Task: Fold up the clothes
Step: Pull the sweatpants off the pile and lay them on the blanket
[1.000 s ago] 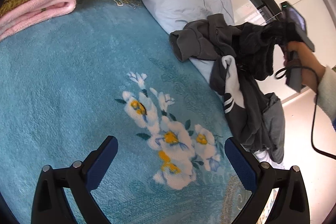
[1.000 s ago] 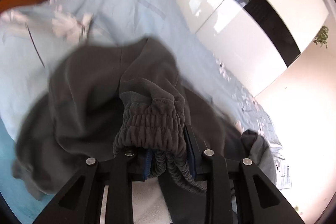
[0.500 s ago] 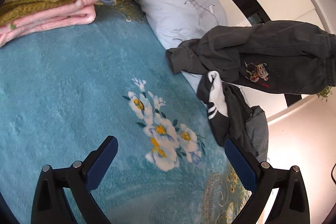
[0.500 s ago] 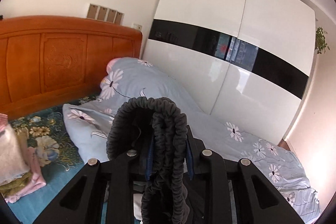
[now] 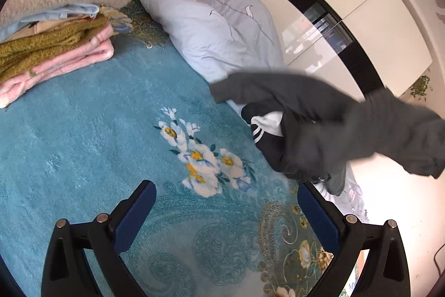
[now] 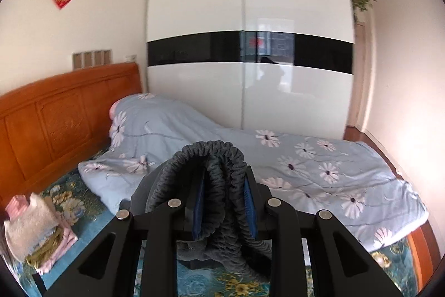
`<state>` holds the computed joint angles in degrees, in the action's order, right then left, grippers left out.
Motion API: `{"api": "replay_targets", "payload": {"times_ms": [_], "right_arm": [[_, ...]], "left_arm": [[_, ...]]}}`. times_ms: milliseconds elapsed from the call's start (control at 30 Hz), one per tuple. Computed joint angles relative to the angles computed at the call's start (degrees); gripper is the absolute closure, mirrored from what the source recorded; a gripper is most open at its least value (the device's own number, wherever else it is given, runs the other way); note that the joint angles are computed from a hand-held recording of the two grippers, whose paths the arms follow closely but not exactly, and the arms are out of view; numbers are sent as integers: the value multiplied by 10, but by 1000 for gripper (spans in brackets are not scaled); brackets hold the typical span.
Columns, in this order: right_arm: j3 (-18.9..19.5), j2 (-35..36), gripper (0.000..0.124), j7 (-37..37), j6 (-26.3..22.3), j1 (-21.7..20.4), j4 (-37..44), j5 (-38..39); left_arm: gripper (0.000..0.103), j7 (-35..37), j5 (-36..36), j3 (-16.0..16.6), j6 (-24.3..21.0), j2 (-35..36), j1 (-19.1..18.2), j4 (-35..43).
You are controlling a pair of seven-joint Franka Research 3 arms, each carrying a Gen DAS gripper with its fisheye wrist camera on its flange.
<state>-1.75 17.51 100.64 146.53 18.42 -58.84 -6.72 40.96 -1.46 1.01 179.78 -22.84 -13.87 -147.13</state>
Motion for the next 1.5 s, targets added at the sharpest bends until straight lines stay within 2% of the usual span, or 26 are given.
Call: {"api": "replay_targets", "payload": {"times_ms": [67, 100, 133, 267, 400, 567, 633, 700, 800, 867, 933, 967, 1000, 1033, 1100, 1167, 1267, 1333, 1367, 1400, 1500], "right_arm": [[-38, -67, 101, 72, 63, 5, -77, -73], [-54, -93, 118, 119, 91, 10, -103, -140], [-55, -110, 118, 135, 103, 9, -115, -179], [-27, -154, 118, 99, 110, -12, -136, -220], [17, -165, 118, 40, 72, -27, -186, -166], [49, -171, 116, -32, 0, -26, -296, -42], [51, -185, 111, -58, -17, -28, -370, 11], [50, -199, 98, -65, -45, -34, -445, 51], [43, -219, 97, -64, -89, -46, -544, 103], [45, -221, 96, -40, -77, -54, -579, 102], [42, -226, 87, -37, -49, -58, -602, 135], [38, -225, 77, -51, -44, -59, -605, 158], [35, -220, 72, -67, -41, -61, -604, 180], [33, -214, 72, -79, -44, -63, -597, 185], [35, -198, 71, -76, -55, -70, -574, 149], [35, -172, 71, -85, -63, -72, -546, 150], [35, -137, 71, -111, -101, -73, -508, 202], [39, -139, 84, -160, -115, -77, -511, 274], [40, -146, 105, -183, -119, -78, -519, 303], [41, -153, 113, -203, -126, -78, -527, 326], [36, -177, 117, -262, -159, -80, -557, 418]], "left_arm": [[0, -2, 8, -11, -6, -10, 9, -2], [0, -3, 10, -13, -12, -14, 11, -1], [0, -3, 11, -15, -18, -18, 13, 0], [0, -12, 14, -26, -29, -38, 22, -9], [0, -39, 14, -37, -34, -68, 37, -30], [0, -73, 13, -38, -22, -92, 37, -53], [0, -69, 17, -32, -32, -90, 22, -48], [0, -55, 20, -23, -58, -83, 2, -34], [0, -16, -4, 5, -94, -70, -48, -15], [0, 10, -28, 17, -103, -62, -72, -8], [0, 33, -48, 19, -115, -49, -84, 4], [0, 42, -57, 16, -122, -42, -86, 10], [0, 50, -65, 13, -130, -34, -87, 18], [0, 58, -74, 11, -139, -28, -87, 24], [0, 72, -92, 4, -154, -18, -85, 33], [0, 79, -100, -9, -168, -14, -73, 38], [0, 71, -105, -27, -174, -19, -51, 34], [0, 62, -115, -31, -169, -22, -45, 28], [0, 60, -120, -30, -167, -23, -44, 26], [0, 59, -124, -29, -164, -23, -45, 24], [0, 69, -133, -24, -178, -15, -50, 32]]}}
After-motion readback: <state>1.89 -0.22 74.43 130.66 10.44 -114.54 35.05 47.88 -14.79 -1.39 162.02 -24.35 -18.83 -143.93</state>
